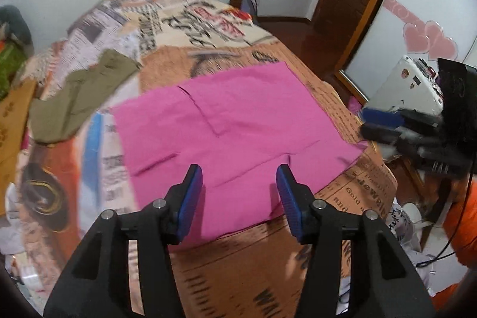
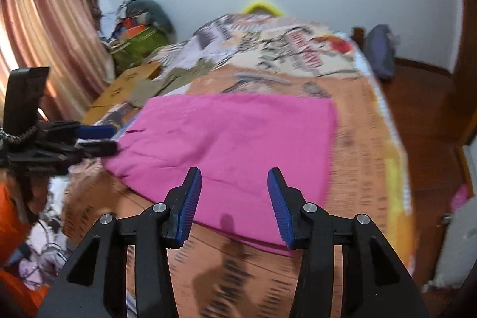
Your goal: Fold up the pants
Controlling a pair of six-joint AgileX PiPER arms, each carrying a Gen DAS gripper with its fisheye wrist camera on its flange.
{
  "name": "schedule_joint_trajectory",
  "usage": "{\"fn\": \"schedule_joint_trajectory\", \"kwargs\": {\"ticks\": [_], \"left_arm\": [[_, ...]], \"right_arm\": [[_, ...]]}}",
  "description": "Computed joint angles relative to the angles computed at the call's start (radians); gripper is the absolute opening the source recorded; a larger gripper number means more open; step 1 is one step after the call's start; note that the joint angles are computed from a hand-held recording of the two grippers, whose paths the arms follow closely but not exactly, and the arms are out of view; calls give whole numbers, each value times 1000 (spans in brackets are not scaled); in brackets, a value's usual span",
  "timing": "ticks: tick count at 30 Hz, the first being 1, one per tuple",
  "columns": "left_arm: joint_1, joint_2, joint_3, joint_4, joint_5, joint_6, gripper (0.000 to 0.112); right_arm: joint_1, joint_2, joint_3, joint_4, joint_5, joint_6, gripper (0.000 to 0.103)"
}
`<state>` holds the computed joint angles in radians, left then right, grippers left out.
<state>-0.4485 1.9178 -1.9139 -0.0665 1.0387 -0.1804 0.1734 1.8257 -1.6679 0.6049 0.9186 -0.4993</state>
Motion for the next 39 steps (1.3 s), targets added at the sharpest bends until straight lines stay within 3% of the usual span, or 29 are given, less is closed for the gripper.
{"fn": "schedule_joint_trajectory", "kwargs": {"ticks": [4,7,16,19,23,25,28,33,39], "left_arm": [[-7,32,27,-5,-3,-11,52],[-5,5,97,7,-49,-4,52],[18,-22,138,-22,-67,40,52],[11,-38,162,76,-71,-18,53],[86,-67,242,-61,-126,38,53],[70,-67,242,-25,-131,22,53],[34,-66,240,57,-131,-4,53],[68,-60,182,32,-74,-4,53],[116,-15,4,85,-19,-35,53]], "right_arm": [[43,80,-2,-12,21,32,43],[17,85,44,46,11,11,42],[-76,28,157,-107,-44,88,41],[-129,34,170,-69,-16,82,41],[-130,21,190,-104,-33,103,41],[-116,13,191,-134,-37,119,41],[-102,19,167,-172,-26,138,41],[-95,40,70,-216,15,159,41],[-83,64,-87,-189,6,143,44]]}}
